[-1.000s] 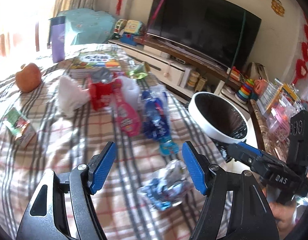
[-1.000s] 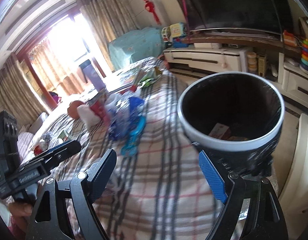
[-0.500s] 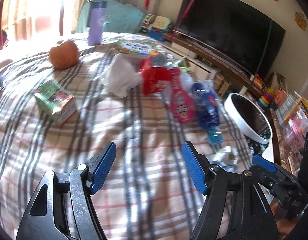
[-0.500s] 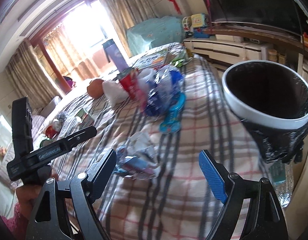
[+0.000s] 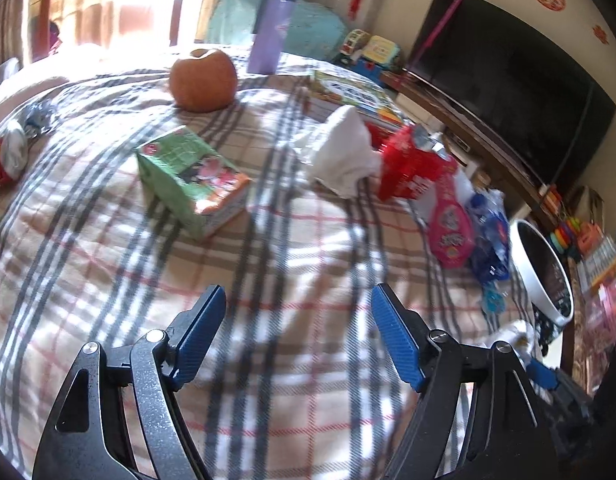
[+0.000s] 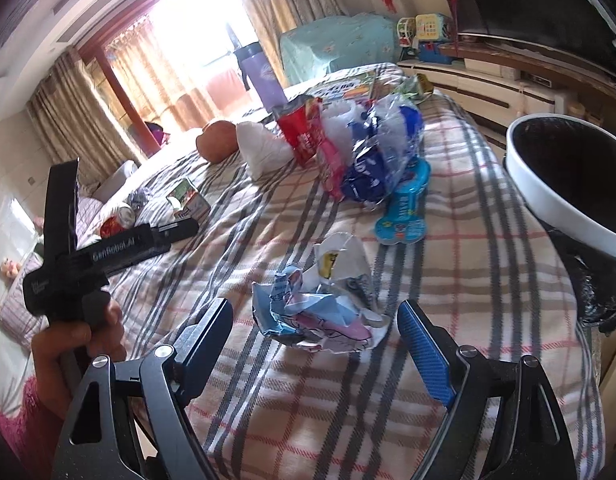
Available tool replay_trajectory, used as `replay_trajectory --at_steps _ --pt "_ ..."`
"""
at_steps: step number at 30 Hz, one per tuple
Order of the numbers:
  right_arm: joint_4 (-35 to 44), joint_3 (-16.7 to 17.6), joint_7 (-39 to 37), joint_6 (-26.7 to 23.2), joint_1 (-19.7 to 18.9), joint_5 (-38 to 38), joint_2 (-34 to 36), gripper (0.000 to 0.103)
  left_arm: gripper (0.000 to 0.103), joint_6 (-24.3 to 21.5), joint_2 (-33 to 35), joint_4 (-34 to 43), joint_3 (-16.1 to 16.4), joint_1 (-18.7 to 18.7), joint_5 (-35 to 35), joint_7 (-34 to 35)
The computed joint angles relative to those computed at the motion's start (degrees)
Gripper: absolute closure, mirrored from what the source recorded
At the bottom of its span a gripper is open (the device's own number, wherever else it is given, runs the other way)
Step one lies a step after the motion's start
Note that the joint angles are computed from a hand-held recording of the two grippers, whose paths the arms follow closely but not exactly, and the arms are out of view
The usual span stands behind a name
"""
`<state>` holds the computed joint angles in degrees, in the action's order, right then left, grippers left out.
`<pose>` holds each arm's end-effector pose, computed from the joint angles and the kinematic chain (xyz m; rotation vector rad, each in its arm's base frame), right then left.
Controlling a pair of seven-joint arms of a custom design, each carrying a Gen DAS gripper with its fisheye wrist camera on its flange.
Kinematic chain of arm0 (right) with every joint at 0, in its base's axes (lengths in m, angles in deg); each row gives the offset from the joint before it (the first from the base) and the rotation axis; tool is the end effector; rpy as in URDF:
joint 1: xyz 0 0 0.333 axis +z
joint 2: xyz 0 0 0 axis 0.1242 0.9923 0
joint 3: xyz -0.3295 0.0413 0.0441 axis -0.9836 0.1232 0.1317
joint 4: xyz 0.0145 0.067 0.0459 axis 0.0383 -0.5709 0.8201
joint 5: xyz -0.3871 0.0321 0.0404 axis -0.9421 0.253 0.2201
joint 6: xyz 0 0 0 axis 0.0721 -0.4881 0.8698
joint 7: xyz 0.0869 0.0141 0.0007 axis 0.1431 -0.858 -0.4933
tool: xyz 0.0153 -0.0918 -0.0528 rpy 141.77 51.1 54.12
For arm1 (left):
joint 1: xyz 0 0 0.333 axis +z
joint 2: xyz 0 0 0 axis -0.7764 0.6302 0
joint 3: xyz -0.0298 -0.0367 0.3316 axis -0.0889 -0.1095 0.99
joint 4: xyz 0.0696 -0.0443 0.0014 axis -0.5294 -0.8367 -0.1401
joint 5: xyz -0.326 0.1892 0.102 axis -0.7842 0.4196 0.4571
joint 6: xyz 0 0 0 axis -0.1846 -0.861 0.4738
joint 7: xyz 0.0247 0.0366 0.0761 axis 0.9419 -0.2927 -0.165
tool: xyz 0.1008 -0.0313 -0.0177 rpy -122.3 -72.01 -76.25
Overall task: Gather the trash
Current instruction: 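Grasp the green milk carton with left tool while right tool grasps the crumpled wrapper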
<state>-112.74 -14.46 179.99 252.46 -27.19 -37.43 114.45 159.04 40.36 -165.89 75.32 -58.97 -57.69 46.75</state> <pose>0.6141 0.0900 0.3193 -1.6656 1.6167 -0.2776 0.6883 -0.1565 0.3321 -1.9256 1.8453 -0.9671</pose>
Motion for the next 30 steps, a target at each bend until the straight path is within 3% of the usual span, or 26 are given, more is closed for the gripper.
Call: replay_trajectory --at_steps 3,6,14,19,22,24,25,26,30 --pt "0.9 0.4 -0.6 -1.0 0.1 0.4 1.0 0.017 0.023 -0.8 0.7 1.6 3.3 -2.2 0.3 -2.5" --pt "1.3 0.6 -1.8 -1.9 0.1 1.6 1.4 0.017 0.020 -1.5 2.2 3.7 8.7 -5.9 1.7 -6.4" --pt "2.5 0.5 -5.8 -3.3 1.0 5.4 2.3 0.018 0.020 -9.2 8.9 14.5 17.8 -10.8 7.8 -18.9" --pt "3.0 -0.4 -8.0 -3.4 2.0 7.7 2.4 0.021 0.020 -13.5 12.6 20.8 19.2 -10.8 11.9 -24.2" --pt "3.3 -0.6 -9.1 -3.5 2.4 8.4 2.4 0.039 0.020 -15.2 14.3 23.6 20.0 -11.1 14.9 -26.7" --pt "3.2 -0.5 -9.7 -3.4 2.3 8.9 2.4 0.044 0.020 -15.4 14.9 24.4 20.6 -11.3 17.0 -28.4" --pt "3.1 -0.6 -9.9 -3.1 2.3 9.0 2.3 0.047 0.023 -15.0 15.0 24.7 20.2 -10.9 17.7 -28.6" --pt "3.1 -0.6 -10.0 -3.0 2.2 9.1 2.3 0.050 0.034 -14.3 15.0 24.5 19.5 -10.2 18.3 -28.7" --pt "2.7 -0.1 -10.0 -2.5 1.5 8.9 2.1 0.055 0.042 -11.3 13.8 22.4 15.8 -7.5 19.4 -27.0"
